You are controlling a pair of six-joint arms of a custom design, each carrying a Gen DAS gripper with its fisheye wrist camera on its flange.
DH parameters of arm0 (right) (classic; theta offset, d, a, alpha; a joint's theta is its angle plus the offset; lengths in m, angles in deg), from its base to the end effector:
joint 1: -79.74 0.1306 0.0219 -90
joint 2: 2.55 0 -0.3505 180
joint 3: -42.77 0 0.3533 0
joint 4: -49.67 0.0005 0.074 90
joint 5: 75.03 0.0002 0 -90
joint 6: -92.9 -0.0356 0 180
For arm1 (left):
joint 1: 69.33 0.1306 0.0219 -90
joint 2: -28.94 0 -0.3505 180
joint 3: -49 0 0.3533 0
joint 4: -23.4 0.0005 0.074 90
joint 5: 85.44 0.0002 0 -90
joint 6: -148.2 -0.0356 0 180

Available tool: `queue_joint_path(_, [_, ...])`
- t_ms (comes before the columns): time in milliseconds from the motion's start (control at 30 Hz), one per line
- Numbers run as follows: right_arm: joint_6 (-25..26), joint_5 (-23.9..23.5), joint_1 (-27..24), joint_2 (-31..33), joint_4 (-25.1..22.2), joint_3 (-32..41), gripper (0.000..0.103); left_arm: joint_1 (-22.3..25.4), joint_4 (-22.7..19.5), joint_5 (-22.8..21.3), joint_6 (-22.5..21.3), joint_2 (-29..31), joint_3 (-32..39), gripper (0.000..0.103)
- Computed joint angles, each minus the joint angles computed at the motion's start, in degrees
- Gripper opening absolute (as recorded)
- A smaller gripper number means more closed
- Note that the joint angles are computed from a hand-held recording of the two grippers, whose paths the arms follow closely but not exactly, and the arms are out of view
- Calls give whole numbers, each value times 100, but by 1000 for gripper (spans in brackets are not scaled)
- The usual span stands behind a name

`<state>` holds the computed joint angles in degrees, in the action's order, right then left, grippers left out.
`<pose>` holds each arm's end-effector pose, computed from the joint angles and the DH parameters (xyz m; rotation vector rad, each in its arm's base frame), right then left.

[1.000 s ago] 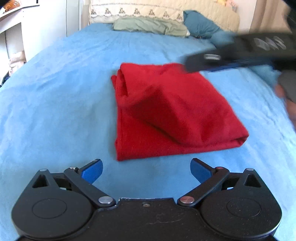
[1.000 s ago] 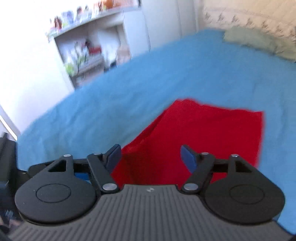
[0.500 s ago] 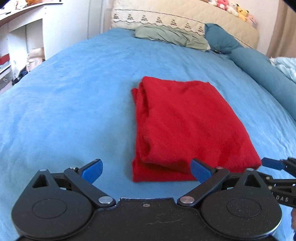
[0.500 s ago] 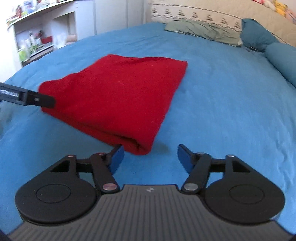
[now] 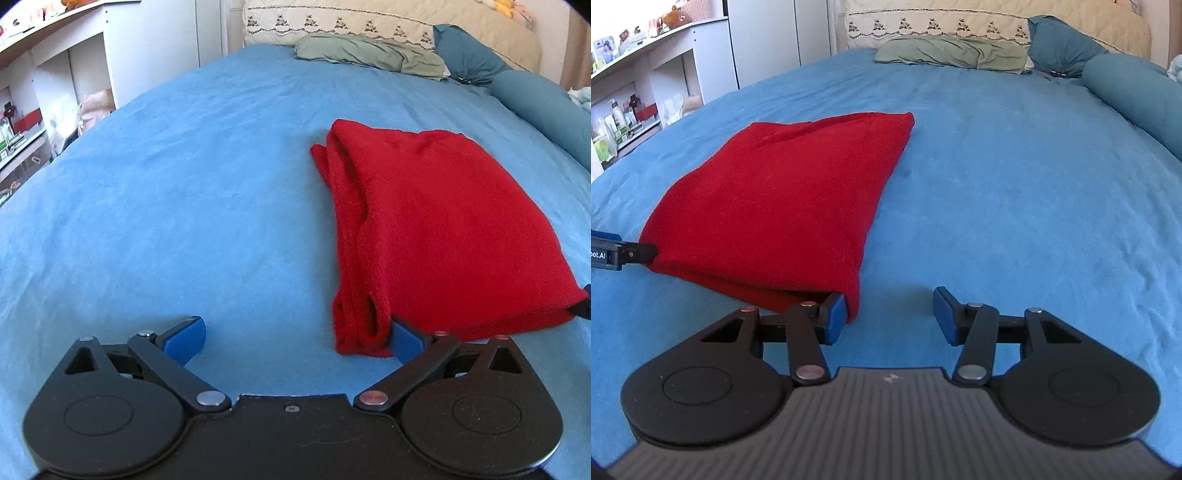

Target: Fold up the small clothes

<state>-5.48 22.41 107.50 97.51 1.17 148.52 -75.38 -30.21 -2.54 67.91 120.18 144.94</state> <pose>0.4579 0.2352 0.4363 -0.3249 2.2934 0.1706 0.4512 -0.0439 0.4274 -0.1333 2.4122 0.0243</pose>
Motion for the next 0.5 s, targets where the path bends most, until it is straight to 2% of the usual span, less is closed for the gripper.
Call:
queue_joint_path(100, [106, -221, -47, 11, -215, 197, 67, -34, -251, -9, 85, 10, 217, 100])
queue_joint_path(200, [238, -520, -125, -27, -439, 442, 72, -143, -297, -142, -246, -127, 364, 101])
queue_joint_path(267, [241, -824, -225, 39, -576, 727, 91, -140, -341, -7, -431, -96, 606, 103])
queue_joint_path(333, [210, -1048, -307, 208, -761, 1168, 103, -56, -556, 384, -471, 108, 1049, 103])
queue_joint_path(400, [152, -1192, -357, 554, -1097, 1868, 103, 81, -870, 879, -386, 473, 1631, 103])
queue_joint_path(500, [0, -1574, -467, 1576, -2193, 3685, 103, 317, -1254, 1588, -189, 1067, 2384, 103])
